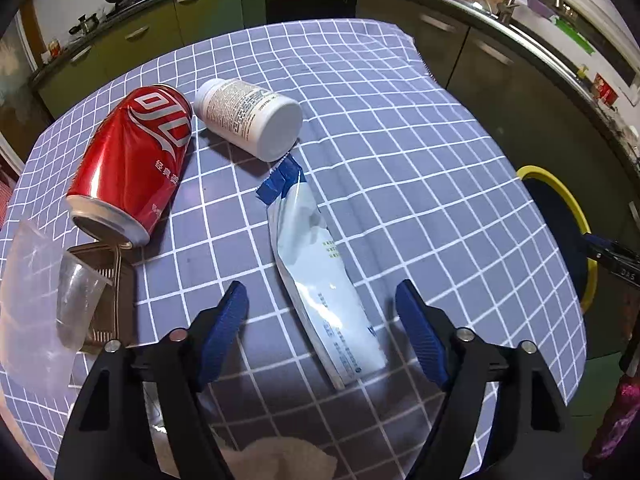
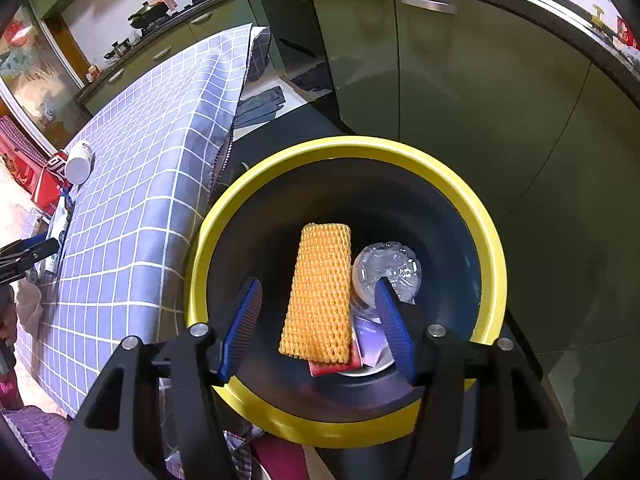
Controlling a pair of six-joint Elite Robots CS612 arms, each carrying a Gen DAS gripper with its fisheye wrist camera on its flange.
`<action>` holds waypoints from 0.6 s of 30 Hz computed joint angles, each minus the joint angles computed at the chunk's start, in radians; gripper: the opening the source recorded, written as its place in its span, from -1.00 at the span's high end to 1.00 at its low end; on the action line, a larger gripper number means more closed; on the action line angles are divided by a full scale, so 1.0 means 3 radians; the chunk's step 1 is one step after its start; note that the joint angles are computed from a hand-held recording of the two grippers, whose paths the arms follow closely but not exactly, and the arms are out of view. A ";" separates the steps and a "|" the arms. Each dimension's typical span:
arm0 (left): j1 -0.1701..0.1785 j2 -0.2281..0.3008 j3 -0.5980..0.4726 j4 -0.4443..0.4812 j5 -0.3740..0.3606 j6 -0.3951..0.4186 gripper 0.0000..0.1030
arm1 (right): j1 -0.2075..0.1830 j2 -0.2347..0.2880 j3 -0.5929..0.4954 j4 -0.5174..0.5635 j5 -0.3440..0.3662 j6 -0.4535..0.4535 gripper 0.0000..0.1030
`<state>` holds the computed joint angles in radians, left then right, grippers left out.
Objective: Collect trash
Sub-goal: 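Grasp the white toothpaste tube with the left gripper and lift it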
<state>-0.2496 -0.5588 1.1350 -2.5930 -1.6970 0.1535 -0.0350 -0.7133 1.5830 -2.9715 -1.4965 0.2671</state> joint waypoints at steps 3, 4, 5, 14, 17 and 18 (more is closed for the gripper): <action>-0.0001 0.0039 -0.0074 0.0102 0.0002 -0.0020 -0.32 | -0.0008 0.0011 -0.0007 -0.0007 0.0014 0.0006 -0.09; -0.0003 0.0048 -0.0088 0.0088 0.0020 -0.0013 -0.30 | -0.0010 0.0013 -0.0007 -0.0011 0.0018 0.0007 -0.09; -0.0005 0.0056 -0.0104 0.0102 0.0026 -0.0012 -0.29 | -0.0011 0.0015 -0.0008 -0.0011 0.0022 0.0007 -0.09; -0.0019 0.0082 -0.0160 0.0092 0.0041 0.0056 0.39 | -0.0013 0.0036 -0.0023 -0.0024 0.0057 0.0014 -0.09; -0.0025 0.0086 -0.0157 0.0059 0.0032 0.0124 0.41 | -0.0014 0.0034 -0.0016 -0.0033 0.0060 0.0027 -0.09; -0.0030 0.0077 -0.0134 0.0028 0.0043 0.0156 0.43 | -0.0014 0.0034 -0.0016 -0.0033 0.0060 0.0027 -0.09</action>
